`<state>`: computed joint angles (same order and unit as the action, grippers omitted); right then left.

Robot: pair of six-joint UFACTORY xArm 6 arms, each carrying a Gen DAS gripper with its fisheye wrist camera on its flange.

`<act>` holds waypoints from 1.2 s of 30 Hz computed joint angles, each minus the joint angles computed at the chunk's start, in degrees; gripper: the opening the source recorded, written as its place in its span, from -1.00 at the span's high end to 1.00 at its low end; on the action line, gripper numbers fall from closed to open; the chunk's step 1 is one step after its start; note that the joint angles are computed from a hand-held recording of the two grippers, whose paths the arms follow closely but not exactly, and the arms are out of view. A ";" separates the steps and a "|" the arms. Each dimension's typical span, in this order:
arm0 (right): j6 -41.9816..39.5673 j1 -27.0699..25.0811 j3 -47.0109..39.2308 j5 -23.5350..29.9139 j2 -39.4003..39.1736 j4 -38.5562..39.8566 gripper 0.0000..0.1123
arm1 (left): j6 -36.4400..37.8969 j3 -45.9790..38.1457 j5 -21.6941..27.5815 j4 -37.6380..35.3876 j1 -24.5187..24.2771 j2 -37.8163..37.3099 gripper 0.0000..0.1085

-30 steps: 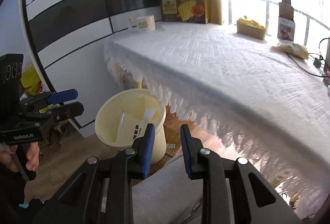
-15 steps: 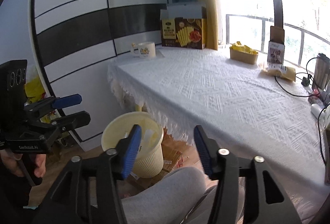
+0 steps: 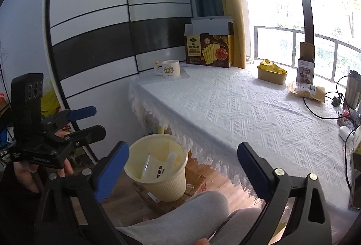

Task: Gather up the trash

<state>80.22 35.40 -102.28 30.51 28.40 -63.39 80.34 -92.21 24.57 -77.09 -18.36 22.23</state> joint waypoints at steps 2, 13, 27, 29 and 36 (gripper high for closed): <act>-0.22 0.12 -0.44 -0.03 0.15 0.12 -0.73 | 2.83 0.48 -0.56 -2.96 0.22 -0.51 -0.88; -5.79 0.17 -6.23 -0.68 4.87 3.84 -0.74 | 3.90 0.15 0.85 -5.36 1.64 0.14 -0.89; -12.12 0.11 -12.81 -0.15 10.51 10.69 -0.74 | 3.55 -0.98 -0.10 -5.04 2.60 2.05 -0.89; -12.89 0.26 -13.80 -0.21 11.20 11.46 -0.74 | 3.24 -1.24 -0.21 -4.40 2.61 2.46 -0.89; -14.83 0.24 -14.95 0.03 12.24 13.43 -0.74 | 2.36 -0.78 1.68 -2.54 3.16 2.39 -0.89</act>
<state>65.39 35.64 -117.23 30.54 40.64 -49.96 82.70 -92.99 26.25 -79.63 -15.20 24.62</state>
